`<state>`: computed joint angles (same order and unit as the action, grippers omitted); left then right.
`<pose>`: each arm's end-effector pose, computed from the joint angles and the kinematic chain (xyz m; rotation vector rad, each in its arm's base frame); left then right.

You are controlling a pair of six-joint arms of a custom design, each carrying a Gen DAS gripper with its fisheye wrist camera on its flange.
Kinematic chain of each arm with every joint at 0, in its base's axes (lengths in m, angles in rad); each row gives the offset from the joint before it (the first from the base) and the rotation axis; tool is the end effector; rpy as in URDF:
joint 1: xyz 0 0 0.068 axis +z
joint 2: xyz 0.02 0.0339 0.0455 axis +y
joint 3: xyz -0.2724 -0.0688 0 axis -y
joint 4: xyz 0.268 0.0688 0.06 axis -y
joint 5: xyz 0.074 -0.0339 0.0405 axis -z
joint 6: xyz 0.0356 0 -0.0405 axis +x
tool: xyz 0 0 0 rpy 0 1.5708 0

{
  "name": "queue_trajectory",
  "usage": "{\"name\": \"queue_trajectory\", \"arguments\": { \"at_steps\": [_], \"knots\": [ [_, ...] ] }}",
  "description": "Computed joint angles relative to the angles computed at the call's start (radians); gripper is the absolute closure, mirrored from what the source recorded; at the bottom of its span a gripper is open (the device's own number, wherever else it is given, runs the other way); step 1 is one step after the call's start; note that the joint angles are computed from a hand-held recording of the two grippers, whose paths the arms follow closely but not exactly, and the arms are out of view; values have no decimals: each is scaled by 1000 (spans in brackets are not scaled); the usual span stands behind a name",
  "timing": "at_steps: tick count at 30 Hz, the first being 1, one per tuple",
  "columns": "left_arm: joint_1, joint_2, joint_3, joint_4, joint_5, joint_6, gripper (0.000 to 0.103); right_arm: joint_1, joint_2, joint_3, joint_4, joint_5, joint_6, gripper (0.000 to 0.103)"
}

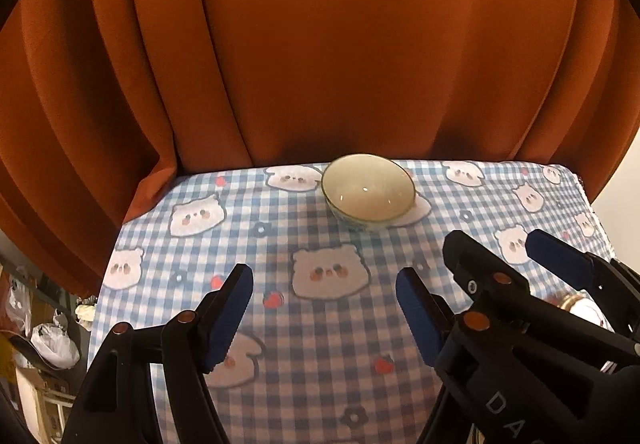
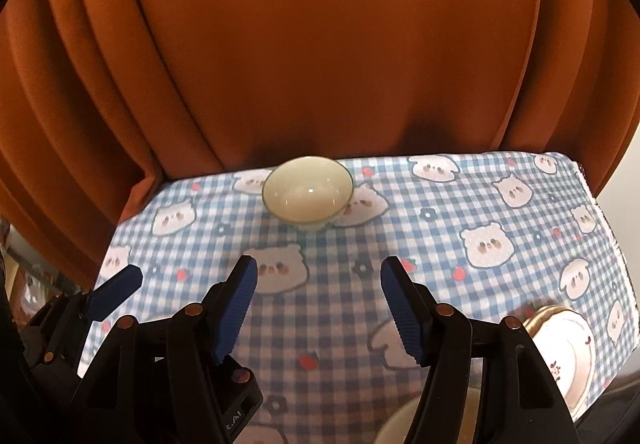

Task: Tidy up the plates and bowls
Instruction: 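Move both grippers to the cream bowl and grasp its rim, then lift the cream bowl with both grippers and carry it toward the olive-green bowl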

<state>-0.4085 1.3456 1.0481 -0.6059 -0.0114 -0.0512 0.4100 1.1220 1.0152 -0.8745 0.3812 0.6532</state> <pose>0.2762 -0.1191 0.2717 0.4364 2.4445 -0.1823 0.2201 0.0812 0.3010 0.4393 2.4127 -0.0304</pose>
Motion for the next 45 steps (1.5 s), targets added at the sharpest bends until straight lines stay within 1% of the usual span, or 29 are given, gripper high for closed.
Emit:
{"name": "queue_trajectory", "arguments": {
  "at_steps": [5,10,15,16,17,20,24,29,33,34,35,39,40,41,43,45],
  "knots": [
    [27,114,82,30,28,35,27,-48,93,48,35,-3,-21,35],
    [36,244,167,78,22,33,27,-99,176,74,108,16,-55,35],
    [31,378,254,106,-8,24,27,-182,289,97,206,-42,-122,35],
    [29,402,269,111,-12,28,27,-193,307,98,222,-52,-129,37],
    [28,425,278,125,-15,32,28,-208,329,97,244,-63,-131,41],
    [22,500,318,149,-30,34,29,-239,380,92,298,-86,-138,46],
    [12,596,375,173,-47,11,34,-284,468,100,365,-112,-167,55],
    [0,705,454,184,-66,-4,40,-339,551,102,450,-143,-206,58],
    [-9,770,503,189,-84,-8,49,-379,624,118,497,-177,-245,59],
    [-9,784,515,187,-83,-10,52,-385,641,128,501,-182,-252,61],
    [-10,797,526,186,-82,-12,53,-389,657,140,502,-188,-255,66],
    [-17,831,553,179,-85,-21,59,-410,709,171,517,-218,-269,69],
    [-18,839,562,173,-86,-23,61,-415,719,178,519,-227,-273,75],
    [-20,847,570,168,-83,-26,62,-420,730,186,518,-239,-280,78],
    [-23,859,583,161,-84,-30,68,-426,746,200,517,-247,-294,80],
    [-26,863,589,160,-87,-31,72,-433,760,215,513,-261,-300,82]
  ]
}}
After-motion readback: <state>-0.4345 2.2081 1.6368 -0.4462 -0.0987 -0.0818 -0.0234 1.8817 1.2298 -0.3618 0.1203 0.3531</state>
